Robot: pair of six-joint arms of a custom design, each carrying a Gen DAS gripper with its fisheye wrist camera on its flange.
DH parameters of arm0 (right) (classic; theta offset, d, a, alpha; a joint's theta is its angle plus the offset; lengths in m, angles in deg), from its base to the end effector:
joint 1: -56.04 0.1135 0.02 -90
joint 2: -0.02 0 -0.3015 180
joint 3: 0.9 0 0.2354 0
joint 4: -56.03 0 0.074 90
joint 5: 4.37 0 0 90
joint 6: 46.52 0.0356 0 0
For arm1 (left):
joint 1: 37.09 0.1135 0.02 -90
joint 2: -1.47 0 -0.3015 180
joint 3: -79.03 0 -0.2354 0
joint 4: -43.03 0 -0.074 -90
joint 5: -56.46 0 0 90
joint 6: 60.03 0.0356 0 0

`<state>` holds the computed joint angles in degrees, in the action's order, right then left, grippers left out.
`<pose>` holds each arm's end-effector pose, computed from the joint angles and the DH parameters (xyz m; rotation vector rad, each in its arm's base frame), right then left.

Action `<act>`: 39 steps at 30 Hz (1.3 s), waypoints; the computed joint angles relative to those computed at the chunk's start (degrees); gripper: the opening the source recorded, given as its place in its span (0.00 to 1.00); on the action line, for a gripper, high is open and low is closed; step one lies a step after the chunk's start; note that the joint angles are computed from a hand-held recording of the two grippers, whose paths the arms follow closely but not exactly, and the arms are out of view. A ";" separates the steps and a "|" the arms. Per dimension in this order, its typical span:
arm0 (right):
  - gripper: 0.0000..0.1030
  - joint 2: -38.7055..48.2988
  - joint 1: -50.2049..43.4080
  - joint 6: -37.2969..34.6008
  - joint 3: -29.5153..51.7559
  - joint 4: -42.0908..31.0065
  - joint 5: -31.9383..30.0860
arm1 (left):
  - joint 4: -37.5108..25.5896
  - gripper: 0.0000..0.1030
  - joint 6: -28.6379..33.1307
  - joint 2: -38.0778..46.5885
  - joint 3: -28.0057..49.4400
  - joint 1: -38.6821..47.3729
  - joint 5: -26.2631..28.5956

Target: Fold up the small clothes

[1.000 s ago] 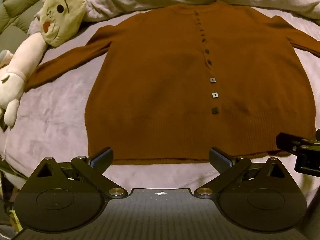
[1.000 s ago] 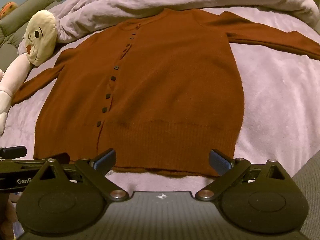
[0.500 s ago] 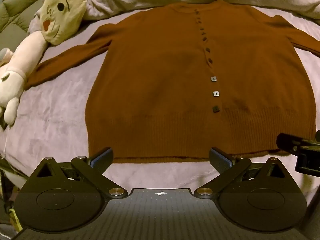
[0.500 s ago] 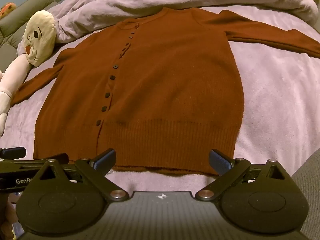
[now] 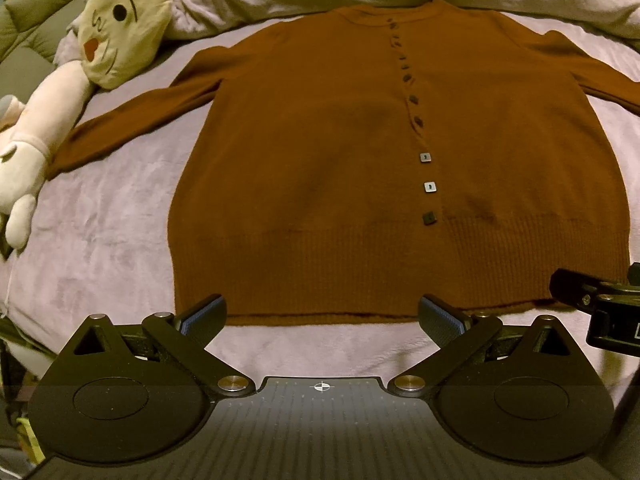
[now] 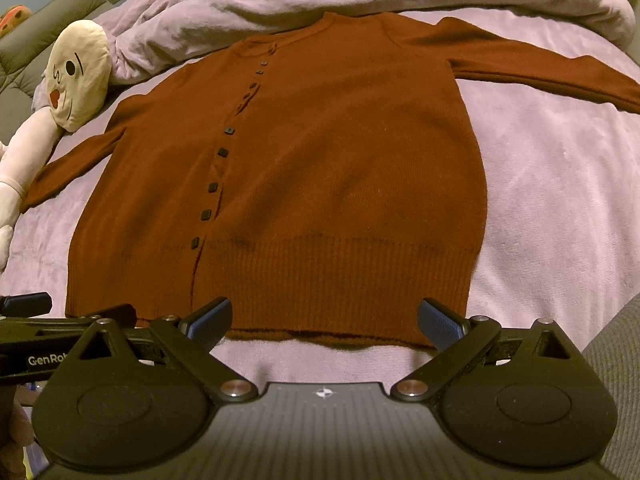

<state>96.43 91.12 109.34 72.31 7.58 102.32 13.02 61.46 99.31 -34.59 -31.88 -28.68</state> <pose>0.2547 0.1664 0.2178 0.7824 2.6001 0.0847 0.3132 0.0255 0.1931 0.6281 2.5654 0.1050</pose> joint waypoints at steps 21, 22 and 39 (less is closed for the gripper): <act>0.96 -0.25 -0.26 -0.06 -0.57 0.23 -0.06 | -0.71 1.00 -0.83 -0.15 0.14 -0.78 -0.48; 0.96 -0.25 -0.26 -0.06 -0.57 0.23 -0.06 | -0.74 1.00 -0.80 -0.11 0.18 -0.74 -0.45; 0.96 -0.26 -0.29 -0.58 -0.09 -0.22 -0.36 | -1.82 1.00 -0.94 0.07 0.88 -0.60 -0.48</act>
<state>96.16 90.83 108.76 72.22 7.36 101.96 11.19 60.52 99.37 -33.71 -32.47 -29.16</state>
